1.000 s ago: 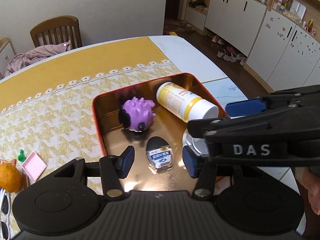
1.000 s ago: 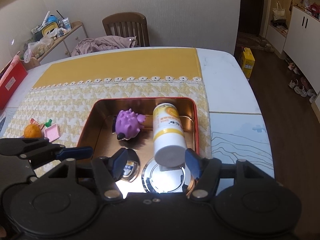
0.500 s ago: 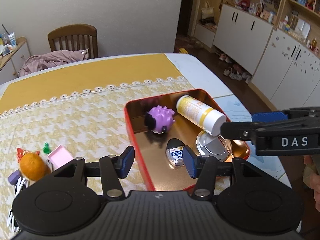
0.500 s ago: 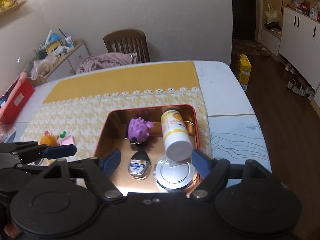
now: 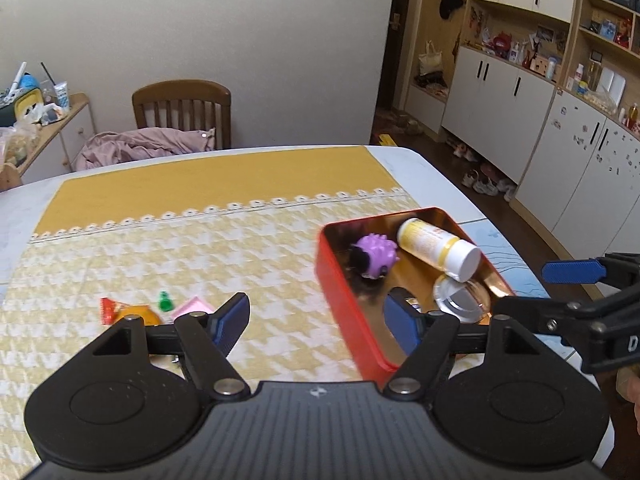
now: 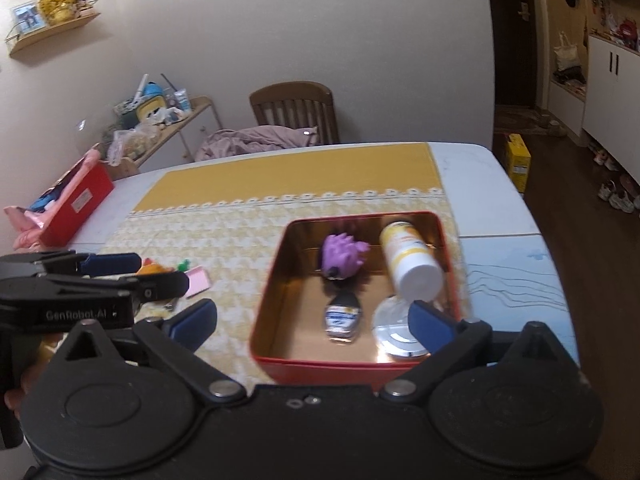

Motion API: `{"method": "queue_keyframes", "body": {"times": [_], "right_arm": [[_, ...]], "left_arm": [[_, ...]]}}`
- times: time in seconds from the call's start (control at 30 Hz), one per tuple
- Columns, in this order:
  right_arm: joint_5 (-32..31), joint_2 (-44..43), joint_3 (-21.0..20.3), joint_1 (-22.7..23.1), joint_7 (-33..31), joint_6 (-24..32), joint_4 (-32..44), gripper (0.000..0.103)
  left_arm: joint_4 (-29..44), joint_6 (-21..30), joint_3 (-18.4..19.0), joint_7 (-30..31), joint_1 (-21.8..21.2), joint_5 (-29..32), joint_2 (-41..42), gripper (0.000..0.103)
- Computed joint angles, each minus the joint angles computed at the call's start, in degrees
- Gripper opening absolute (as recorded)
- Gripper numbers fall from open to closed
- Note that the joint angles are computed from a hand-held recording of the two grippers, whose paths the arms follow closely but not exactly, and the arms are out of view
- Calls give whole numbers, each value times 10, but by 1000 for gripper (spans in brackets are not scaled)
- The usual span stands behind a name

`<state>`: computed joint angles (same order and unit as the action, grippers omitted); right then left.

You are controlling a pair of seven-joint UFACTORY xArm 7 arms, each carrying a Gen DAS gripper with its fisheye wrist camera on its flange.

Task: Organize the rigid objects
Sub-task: 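Move the left tool to the sunglasses while the right tool approaches the pink tube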

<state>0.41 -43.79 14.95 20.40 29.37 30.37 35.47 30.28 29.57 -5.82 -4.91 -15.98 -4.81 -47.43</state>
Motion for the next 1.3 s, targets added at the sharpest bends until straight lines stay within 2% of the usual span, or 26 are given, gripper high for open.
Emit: {"method": "queue_keyframes", "body": {"times": [0.27, 0.37, 0.53, 0.8, 1.03, 1.17, 1.3], "right_arm": [[-9, 44, 56, 9, 57, -35, 29, 103], [-26, 67, 82, 1, 94, -41, 48, 103], [-62, 106, 117, -9, 160, -39, 79, 103], [-147, 185, 164, -17, 256, -21, 139, 103], [-235, 276, 180, -3, 322, -1, 199, 103], [-286, 336, 184, 8, 366, 30, 238, 102], [-316, 391, 171, 32, 382, 54, 276, 100]], "left_arm": [[-40, 27, 78, 79, 9, -13, -70, 79], [-51, 40, 106, 117, 28, -19, -94, 84], [-67, 50, 145, 185, 71, -20, -117, 84], [-64, 74, 220, 313, 114, -45, -99, 84], [-69, 67, 259, 422, 135, -80, -60, 84], [-80, 59, 265, 473, 147, -100, -37, 84], [-96, 45, 262, 519, 158, -112, -24, 84]]}}
